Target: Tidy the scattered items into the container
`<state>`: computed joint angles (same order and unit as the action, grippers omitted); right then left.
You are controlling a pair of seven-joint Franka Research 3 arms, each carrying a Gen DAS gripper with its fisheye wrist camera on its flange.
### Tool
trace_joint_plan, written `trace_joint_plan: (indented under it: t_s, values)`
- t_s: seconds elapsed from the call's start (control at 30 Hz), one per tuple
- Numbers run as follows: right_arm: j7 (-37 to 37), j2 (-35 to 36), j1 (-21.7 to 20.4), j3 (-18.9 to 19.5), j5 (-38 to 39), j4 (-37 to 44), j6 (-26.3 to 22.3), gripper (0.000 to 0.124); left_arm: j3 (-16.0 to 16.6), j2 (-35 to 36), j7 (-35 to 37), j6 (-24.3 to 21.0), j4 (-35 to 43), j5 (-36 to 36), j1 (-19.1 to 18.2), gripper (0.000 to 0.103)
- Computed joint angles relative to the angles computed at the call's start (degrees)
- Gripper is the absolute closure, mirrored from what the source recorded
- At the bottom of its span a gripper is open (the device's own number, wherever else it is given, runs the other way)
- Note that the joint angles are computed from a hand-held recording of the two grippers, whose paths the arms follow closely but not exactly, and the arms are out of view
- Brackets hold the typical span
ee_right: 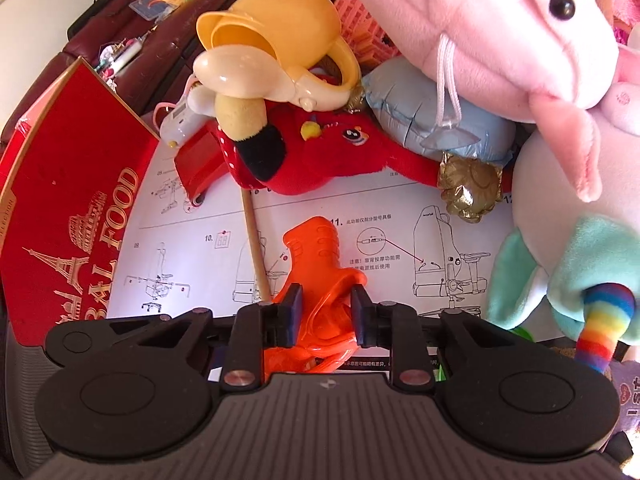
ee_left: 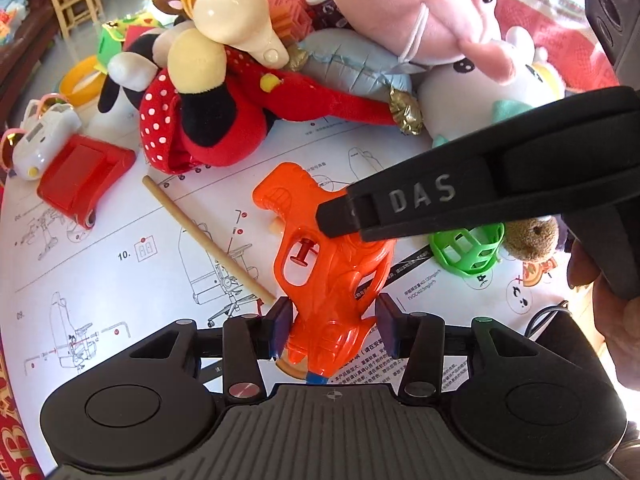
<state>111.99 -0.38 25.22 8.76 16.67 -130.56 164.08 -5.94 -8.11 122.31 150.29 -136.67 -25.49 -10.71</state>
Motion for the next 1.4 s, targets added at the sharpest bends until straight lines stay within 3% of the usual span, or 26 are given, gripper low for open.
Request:
trace_joint_plan:
  t_s: [0.2,0.3,0.33,0.37,0.47,0.53,0.6,0.67,0.7,0.77,0.8,0.83,0.9,1.13,1.4]
  values:
    - [-4.00,0.29,0.30,0.10,2.70,0.53,-1.09,0.101,0.53,-2.28,0.57,0.72,-2.54,0.86,-0.40,0.057]
    - [-3.30,1.33,0.39,0.05,1.00,0.81,-1.62,0.090,0.83,-2.23,0.94,1.28,-3.48,0.47,-0.93,0.057]
    - [-1.53,1.50,0.46,-0.04,-0.96,0.77,-1.55,0.078,0.55,-2.53,0.20,1.91,-3.84,1.33,-0.82,0.057]
    - [-0.24,1.52,0.52,-0.13,-2.91,0.77,-1.64,0.075,0.59,-2.69,0.26,2.59,-4.44,1.46,-0.98,0.057]
    - [-0.15,2.61,0.71,-0.06,-4.63,2.03,-3.61,0.073,2.08,-1.89,4.11,0.96,-3.38,-3.11,-1.95,0.057]
    - [2.42,3.36,1.19,-0.25,-7.78,2.10,-2.80,0.067,0.96,-1.37,2.15,1.81,-3.51,-0.19,-1.10,0.058]
    - [0.55,3.82,1.24,0.16,-5.82,2.45,-2.84,0.076,0.99,-0.62,1.95,1.90,-3.47,-0.40,-0.82,0.057]
    - [0.66,3.58,1.33,0.08,-5.31,2.10,-2.55,0.077,0.96,-0.38,1.93,1.84,-3.36,-0.92,-0.59,0.051]
    - [-0.66,3.58,1.14,0.23,-3.16,2.06,-2.56,0.077,1.05,-0.20,2.10,1.63,-3.18,-1.77,-0.58,0.040]
    - [-3.66,3.23,0.62,0.47,2.15,1.92,-3.04,0.079,0.33,0.05,0.12,2.80,-3.45,-0.92,-0.16,0.032]
    - [-3.92,3.11,0.61,0.41,2.84,1.91,-3.28,0.079,0.07,0.19,0.13,3.97,-3.80,-0.84,-0.32,0.033]
    - [-3.60,2.95,0.72,0.32,2.36,1.85,-3.40,0.080,-0.51,0.04,-1.13,4.92,-4.17,1.13,-0.14,0.050]
    - [-1.69,2.49,0.99,0.04,-0.48,1.66,-3.52,0.080,-0.24,-0.19,-1.12,3.86,-3.85,1.22,-0.51,0.054]
    - [-2.39,0.85,0.83,0.10,-1.44,1.50,-3.63,0.080,0.88,-2.36,1.10,3.39,-4.32,-0.52,-1.26,0.057]
    - [-2.84,-0.75,0.64,0.23,-3.45,2.65,-4.48,0.080,1.00,-4.89,-2.74,2.39,-3.66,4.03,-1.37,0.057]
